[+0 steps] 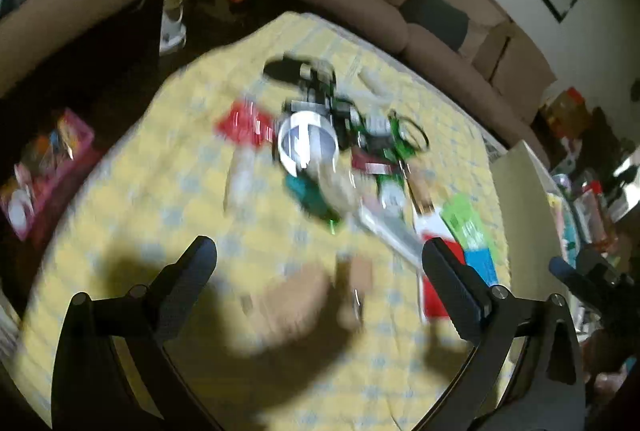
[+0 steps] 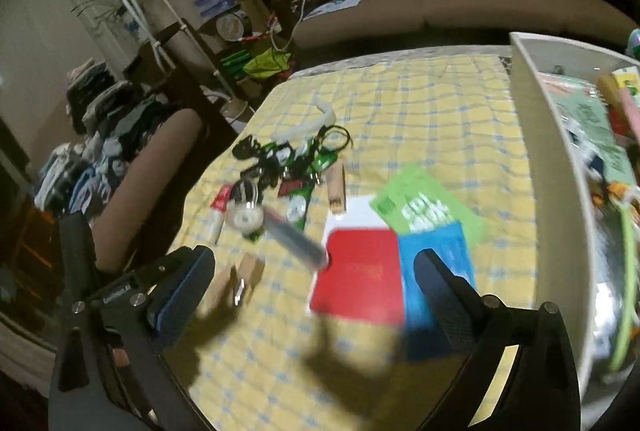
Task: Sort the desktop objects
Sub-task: 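Grasp the black cable with green packet using the left tool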
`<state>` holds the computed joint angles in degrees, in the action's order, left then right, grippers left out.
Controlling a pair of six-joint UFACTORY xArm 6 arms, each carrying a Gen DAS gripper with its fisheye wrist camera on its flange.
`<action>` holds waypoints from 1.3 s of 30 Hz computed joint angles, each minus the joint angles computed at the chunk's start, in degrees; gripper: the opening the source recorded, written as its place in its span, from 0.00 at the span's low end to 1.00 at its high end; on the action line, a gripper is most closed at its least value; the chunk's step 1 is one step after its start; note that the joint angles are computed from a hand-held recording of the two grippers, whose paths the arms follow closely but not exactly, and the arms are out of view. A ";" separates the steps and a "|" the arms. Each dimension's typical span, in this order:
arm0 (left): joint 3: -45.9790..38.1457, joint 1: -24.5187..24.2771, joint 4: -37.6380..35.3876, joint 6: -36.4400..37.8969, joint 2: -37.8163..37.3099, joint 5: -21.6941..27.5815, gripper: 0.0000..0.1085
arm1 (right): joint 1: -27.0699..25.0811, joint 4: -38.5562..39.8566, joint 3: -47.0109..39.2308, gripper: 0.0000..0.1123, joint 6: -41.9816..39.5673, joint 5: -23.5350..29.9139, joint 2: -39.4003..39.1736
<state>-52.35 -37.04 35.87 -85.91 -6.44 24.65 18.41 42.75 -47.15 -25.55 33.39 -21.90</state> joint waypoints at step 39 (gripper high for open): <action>-31.15 11.99 -26.86 38.19 26.89 2.78 0.95 | 0.31 -14.32 -44.96 0.09 13.90 7.04 47.35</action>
